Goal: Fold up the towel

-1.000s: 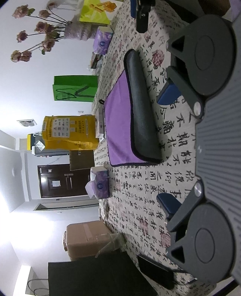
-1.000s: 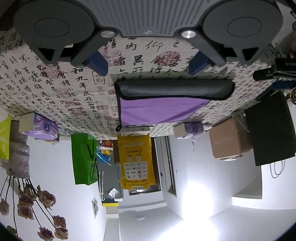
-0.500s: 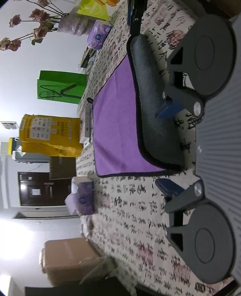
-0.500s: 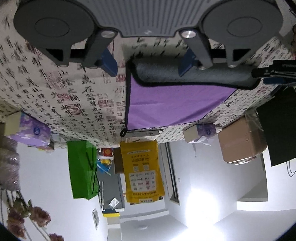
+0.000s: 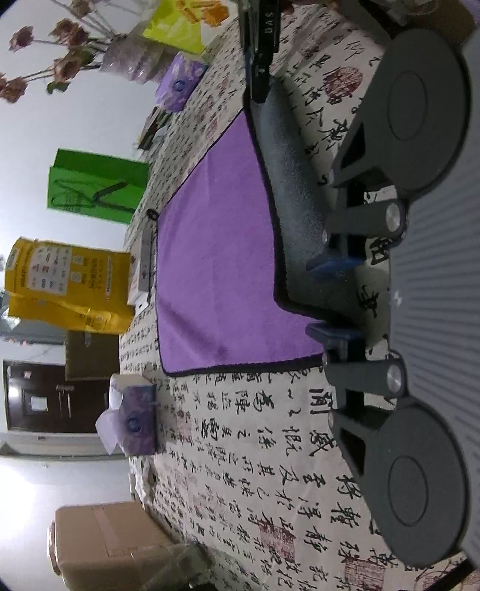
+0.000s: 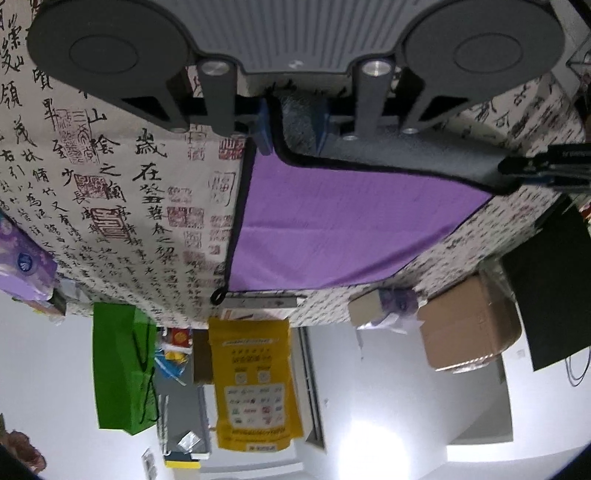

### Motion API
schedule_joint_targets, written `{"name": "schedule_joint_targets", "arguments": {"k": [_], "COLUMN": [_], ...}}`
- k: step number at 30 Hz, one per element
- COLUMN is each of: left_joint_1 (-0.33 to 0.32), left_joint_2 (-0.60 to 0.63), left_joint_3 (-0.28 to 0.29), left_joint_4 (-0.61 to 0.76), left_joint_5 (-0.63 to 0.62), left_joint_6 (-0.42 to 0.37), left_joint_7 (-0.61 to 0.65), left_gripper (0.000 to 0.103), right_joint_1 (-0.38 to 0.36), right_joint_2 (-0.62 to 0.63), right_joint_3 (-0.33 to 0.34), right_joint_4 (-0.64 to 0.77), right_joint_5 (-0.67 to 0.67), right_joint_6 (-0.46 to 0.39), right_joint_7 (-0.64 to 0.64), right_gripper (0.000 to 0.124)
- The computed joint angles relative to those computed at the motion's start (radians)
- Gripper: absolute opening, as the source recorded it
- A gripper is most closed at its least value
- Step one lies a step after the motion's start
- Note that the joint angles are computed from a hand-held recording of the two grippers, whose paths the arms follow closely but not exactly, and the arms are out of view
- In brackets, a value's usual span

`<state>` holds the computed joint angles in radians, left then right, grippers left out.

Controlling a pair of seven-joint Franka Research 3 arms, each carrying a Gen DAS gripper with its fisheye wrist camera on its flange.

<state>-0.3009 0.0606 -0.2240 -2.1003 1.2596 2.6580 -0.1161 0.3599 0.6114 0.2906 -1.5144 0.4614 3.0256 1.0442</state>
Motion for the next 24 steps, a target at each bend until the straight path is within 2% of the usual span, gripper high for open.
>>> {"name": "schedule_joint_targets", "arguments": {"k": [3,8,11,18,24], "left_joint_1": [0.002,-0.004,-0.008,-0.006,-0.003], "left_joint_2": [-0.003,0.007,0.021,0.063,0.098], "left_joint_3": [0.001,-0.002,0.003,0.024,0.044], "left_joint_4": [0.001,0.034,0.065,0.132,0.181], "left_joint_5": [0.003,-0.003,0.023,0.025,0.019], "left_joint_6": [0.001,-0.04,-0.069,-0.086,-0.082], "left_joint_7": [0.021,0.042,0.02,0.07,0.128], "left_gripper": [0.009,0.008,0.008,0.008,0.008], "right_joint_1": [-0.011,-0.012,0.016,0.069,0.103], "right_joint_2": [-0.006,-0.001,0.019,0.093,0.188], "right_joint_3": [0.004,0.012,-0.018,-0.083,-0.131], "right_joint_4": [0.0,0.012,0.047,0.179,0.34], "right_joint_5": [-0.001,0.005,-0.014,-0.09,-0.151], "right_joint_6": [-0.031,-0.006,0.008,-0.014,-0.075], "right_joint_7": [-0.02,-0.051,-0.037,0.016,0.07], "right_gripper": [0.008,0.004,0.004,0.004,0.004]}}
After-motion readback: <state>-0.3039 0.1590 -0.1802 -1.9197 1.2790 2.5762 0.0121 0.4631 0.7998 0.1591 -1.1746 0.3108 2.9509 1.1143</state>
